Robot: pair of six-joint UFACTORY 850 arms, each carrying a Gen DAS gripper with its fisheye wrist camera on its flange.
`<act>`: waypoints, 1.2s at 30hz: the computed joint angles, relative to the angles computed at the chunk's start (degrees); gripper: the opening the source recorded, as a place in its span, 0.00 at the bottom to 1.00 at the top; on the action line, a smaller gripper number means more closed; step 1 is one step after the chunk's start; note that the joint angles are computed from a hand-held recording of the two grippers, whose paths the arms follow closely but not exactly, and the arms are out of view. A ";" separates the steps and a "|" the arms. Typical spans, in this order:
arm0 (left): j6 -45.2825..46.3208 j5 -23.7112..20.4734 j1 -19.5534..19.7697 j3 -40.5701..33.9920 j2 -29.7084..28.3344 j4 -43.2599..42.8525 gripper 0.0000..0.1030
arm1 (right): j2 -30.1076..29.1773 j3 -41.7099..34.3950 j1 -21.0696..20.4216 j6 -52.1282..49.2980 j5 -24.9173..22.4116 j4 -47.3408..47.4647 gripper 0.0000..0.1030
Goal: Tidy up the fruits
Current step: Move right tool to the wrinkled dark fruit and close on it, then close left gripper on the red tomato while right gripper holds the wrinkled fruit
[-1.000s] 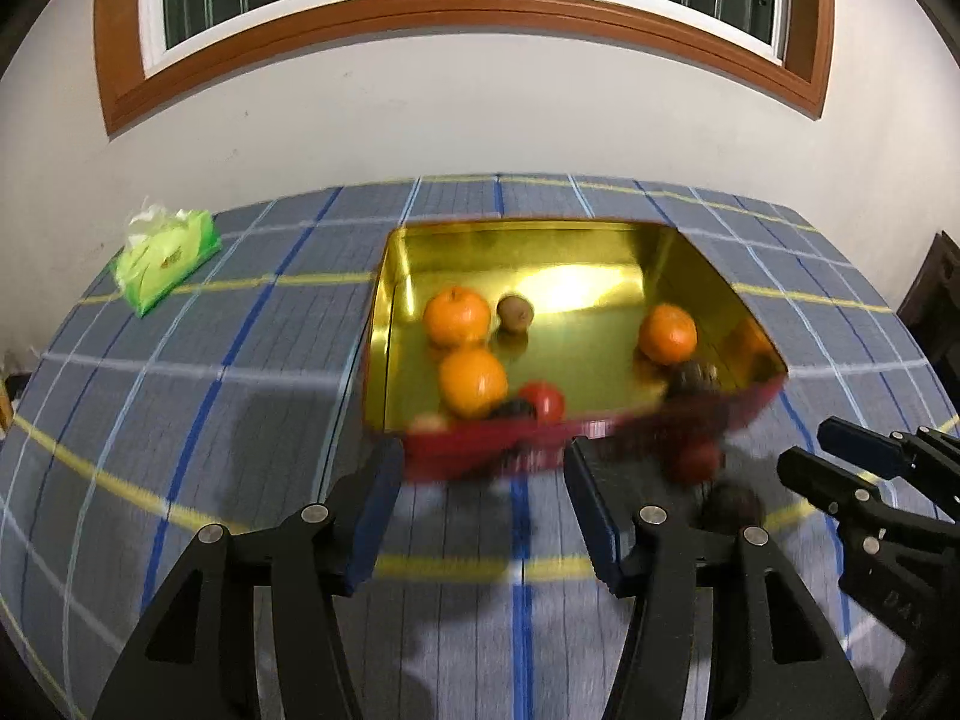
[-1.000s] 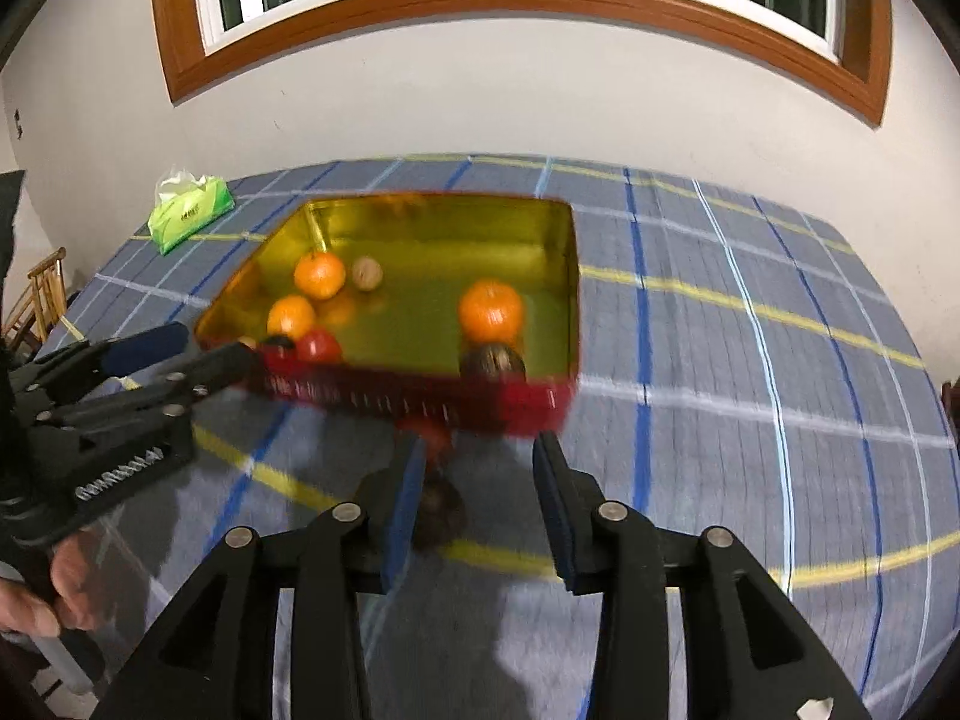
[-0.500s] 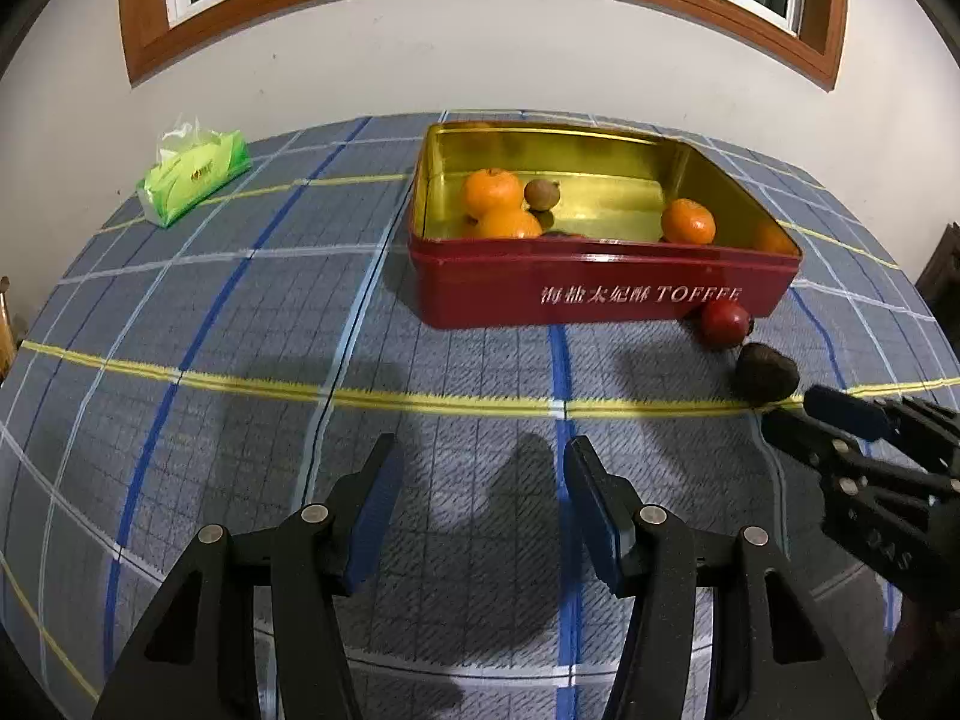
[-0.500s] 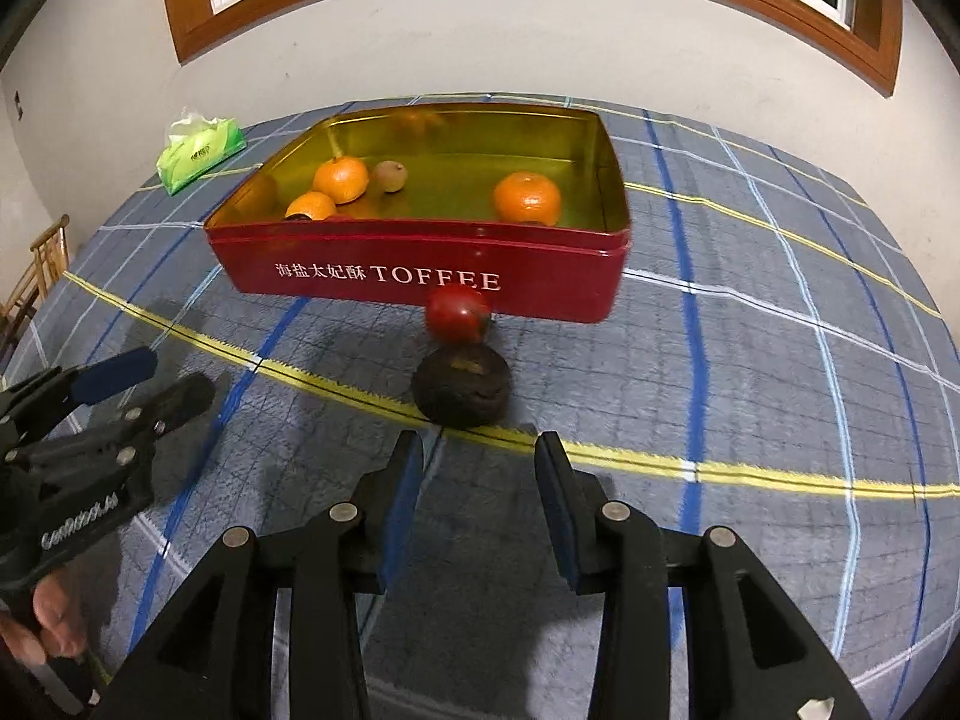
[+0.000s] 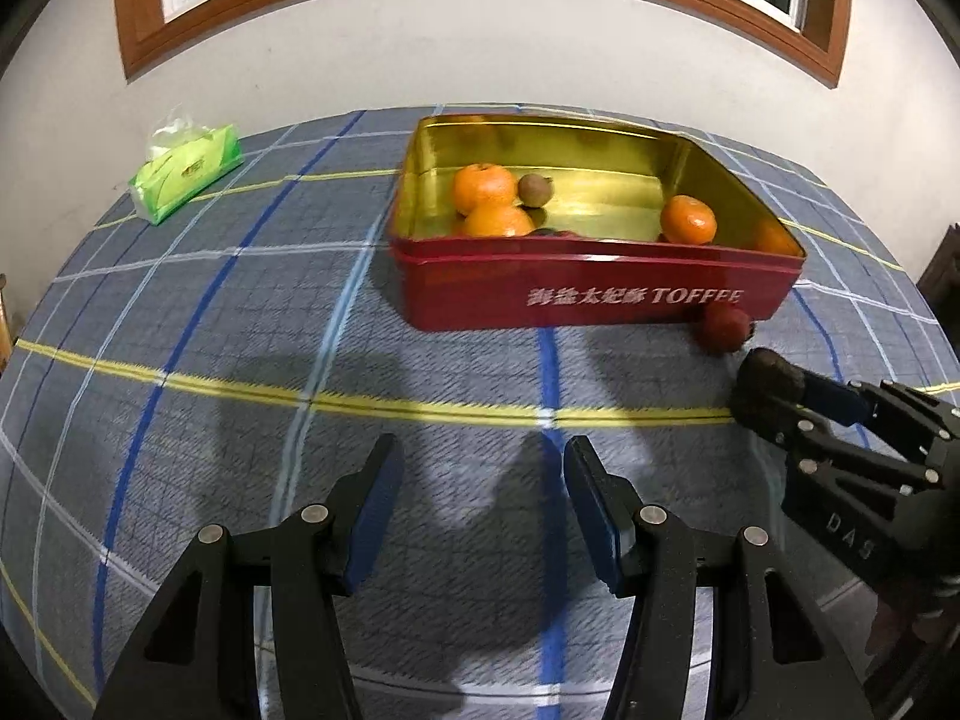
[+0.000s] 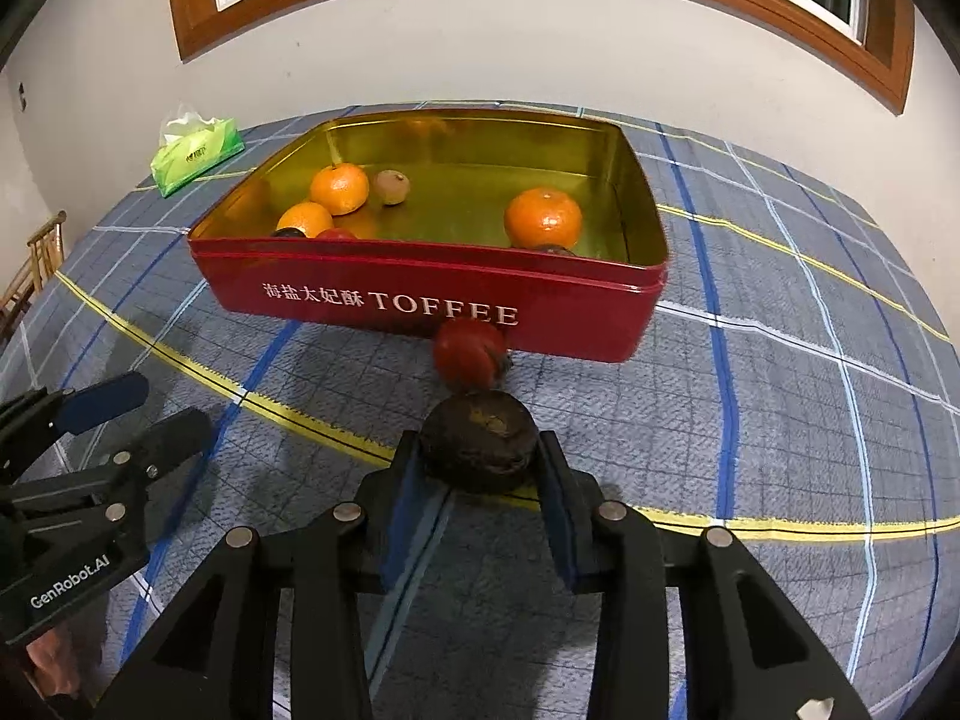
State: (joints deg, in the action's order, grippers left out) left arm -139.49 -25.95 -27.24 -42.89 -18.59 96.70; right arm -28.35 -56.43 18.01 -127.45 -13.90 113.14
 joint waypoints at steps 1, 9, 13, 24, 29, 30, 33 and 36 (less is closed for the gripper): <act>0.07 0.24 -0.08 -0.46 -0.27 0.29 0.55 | -0.06 -0.06 -0.41 0.79 -0.18 -0.72 0.33; 2.05 1.82 -1.65 -5.46 -3.48 1.38 0.55 | -1.10 -1.43 -4.82 -0.10 1.13 0.05 0.33; 2.82 2.74 -2.20 -7.98 -5.32 1.76 0.55 | -2.24 -3.00 -6.41 -0.96 1.66 0.11 0.33; 5.20 3.93 -2.21 -13.01 -9.01 0.30 0.55 | -4.67 -6.10 -9.66 -2.93 1.17 0.28 0.33; 5.84 4.53 -2.28 -14.78 -10.36 0.31 0.55 | -4.70 -5.95 -10.97 -0.99 0.17 -1.01 0.33; 5.82 4.61 -2.29 -15.09 -10.61 0.52 0.55 | -4.64 -5.86 -10.80 -2.15 0.50 0.08 0.33; 6.26 4.74 -2.37 -15.92 -11.29 0.22 0.55 | -4.51 -5.68 -10.61 -4.24 0.93 2.03 0.33; 8.64 4.36 -2.33 -17.34 -12.38 -2.12 0.55 | -4.54 -5.76 -10.68 -2.64 0.65 0.61 0.34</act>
